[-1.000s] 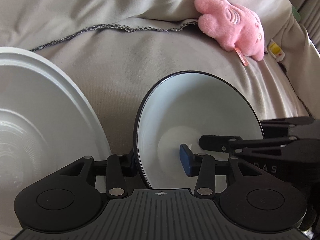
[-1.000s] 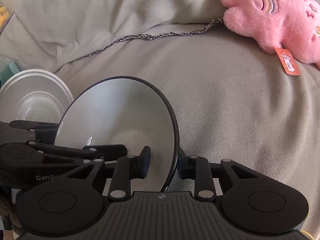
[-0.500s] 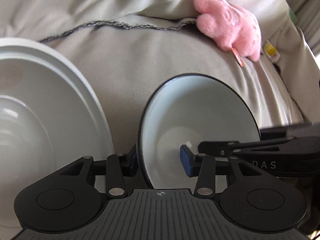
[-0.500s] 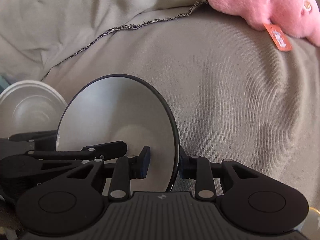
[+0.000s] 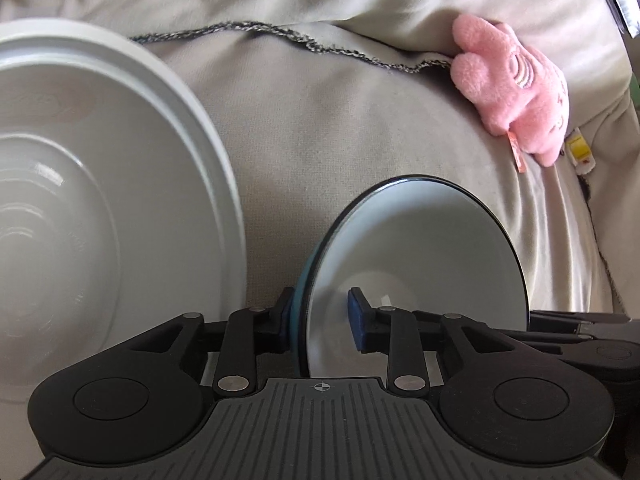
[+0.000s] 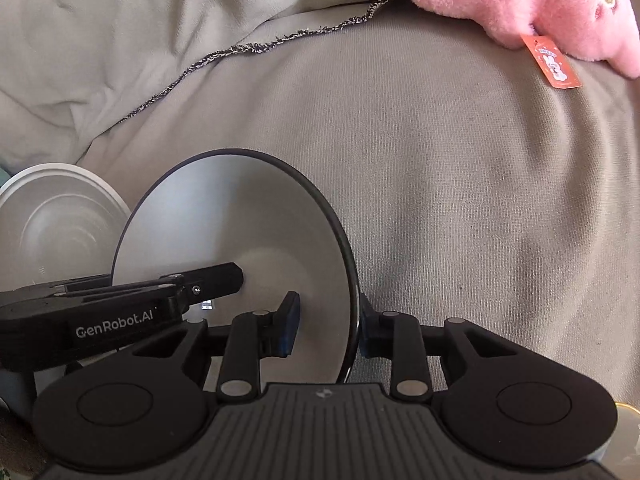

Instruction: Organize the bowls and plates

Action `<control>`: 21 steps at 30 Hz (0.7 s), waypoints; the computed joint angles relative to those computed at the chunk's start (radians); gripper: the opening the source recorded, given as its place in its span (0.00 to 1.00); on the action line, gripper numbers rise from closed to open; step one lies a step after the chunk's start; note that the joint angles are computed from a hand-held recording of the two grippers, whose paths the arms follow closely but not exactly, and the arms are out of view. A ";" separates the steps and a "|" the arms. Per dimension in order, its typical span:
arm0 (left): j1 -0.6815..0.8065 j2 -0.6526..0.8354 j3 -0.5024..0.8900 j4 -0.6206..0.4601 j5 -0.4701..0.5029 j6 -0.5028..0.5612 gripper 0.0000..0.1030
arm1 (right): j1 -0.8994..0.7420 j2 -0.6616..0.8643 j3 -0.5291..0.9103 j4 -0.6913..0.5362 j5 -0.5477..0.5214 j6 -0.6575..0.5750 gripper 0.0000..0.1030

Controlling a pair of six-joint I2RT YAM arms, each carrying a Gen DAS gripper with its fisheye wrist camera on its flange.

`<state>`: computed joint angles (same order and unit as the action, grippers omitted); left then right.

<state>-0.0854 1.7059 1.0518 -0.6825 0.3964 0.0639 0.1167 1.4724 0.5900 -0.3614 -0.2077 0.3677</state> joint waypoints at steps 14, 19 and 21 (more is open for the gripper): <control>-0.029 -0.025 -0.027 0.033 -0.037 -0.003 0.38 | 0.026 -0.060 -0.055 0.016 0.028 0.066 0.27; -0.043 -0.045 -0.016 0.003 -0.070 0.001 0.39 | 0.027 -0.066 -0.030 -0.027 0.017 0.027 0.26; -0.048 -0.046 0.008 -0.047 -0.088 0.009 0.39 | 0.033 -0.071 -0.020 -0.053 0.011 0.042 0.26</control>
<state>-0.1334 1.6604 1.0593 -0.7291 0.3089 0.0726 0.1496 1.4014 0.5703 -0.4142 -0.1968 0.4095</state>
